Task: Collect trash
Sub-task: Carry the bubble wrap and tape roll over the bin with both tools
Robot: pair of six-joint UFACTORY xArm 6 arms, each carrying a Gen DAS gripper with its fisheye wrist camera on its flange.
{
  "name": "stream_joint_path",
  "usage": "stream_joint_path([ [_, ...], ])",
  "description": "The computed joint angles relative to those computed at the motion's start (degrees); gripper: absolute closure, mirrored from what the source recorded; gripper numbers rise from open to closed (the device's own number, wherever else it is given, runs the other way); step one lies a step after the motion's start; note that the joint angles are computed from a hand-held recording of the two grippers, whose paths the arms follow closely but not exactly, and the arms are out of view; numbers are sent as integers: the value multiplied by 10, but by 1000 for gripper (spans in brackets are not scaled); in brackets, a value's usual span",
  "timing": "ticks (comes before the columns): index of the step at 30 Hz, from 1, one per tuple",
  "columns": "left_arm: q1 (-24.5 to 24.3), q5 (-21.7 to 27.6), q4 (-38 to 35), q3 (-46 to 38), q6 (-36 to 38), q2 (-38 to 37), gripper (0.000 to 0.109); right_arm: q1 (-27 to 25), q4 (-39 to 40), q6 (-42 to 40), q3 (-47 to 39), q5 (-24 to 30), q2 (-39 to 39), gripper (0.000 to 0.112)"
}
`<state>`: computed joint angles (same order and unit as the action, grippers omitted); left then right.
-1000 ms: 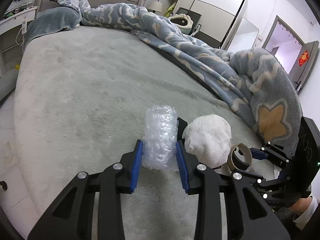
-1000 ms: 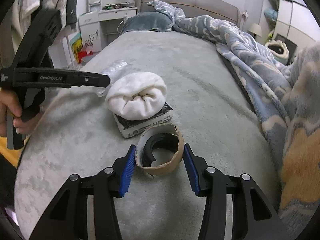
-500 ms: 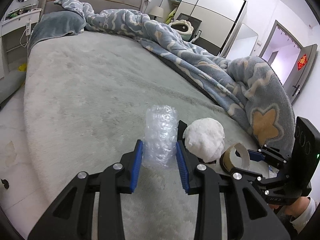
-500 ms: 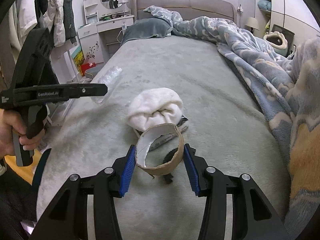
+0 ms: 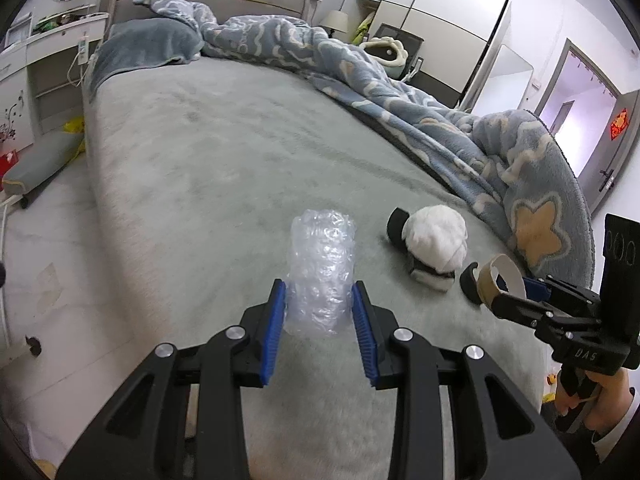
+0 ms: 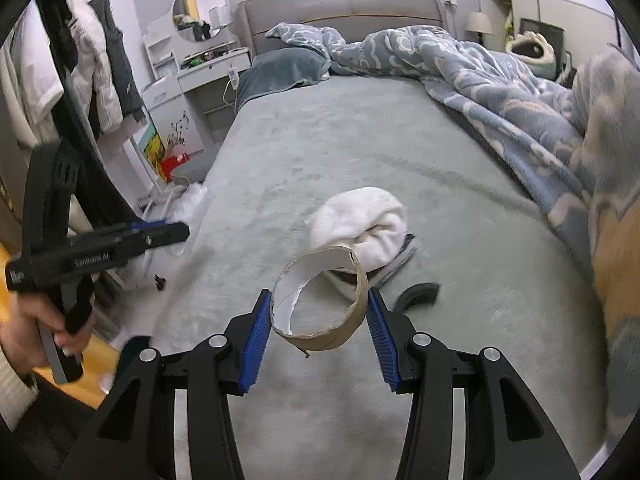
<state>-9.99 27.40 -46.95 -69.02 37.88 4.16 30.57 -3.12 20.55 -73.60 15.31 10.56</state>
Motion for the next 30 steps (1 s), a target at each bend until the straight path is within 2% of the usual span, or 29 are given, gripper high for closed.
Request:
stream_joint_path([
  [3,7,1,-18,31,6,-29,73,13,-12,31,3,-7,-4,64],
  [9,21,3,33,88,0,-84,73,44,-14,65,-4,-16,3,64],
  [13,36,3,73,131,-29,-115,73,65,-15,74,-22,-14,18,64],
  [22,70,10,130,226,-87,-185,73,118,45,15,-86,14,68,64],
  [30,106,23,192,301,-144,-219,73,157,84,-30,-156,50,123,64],
])
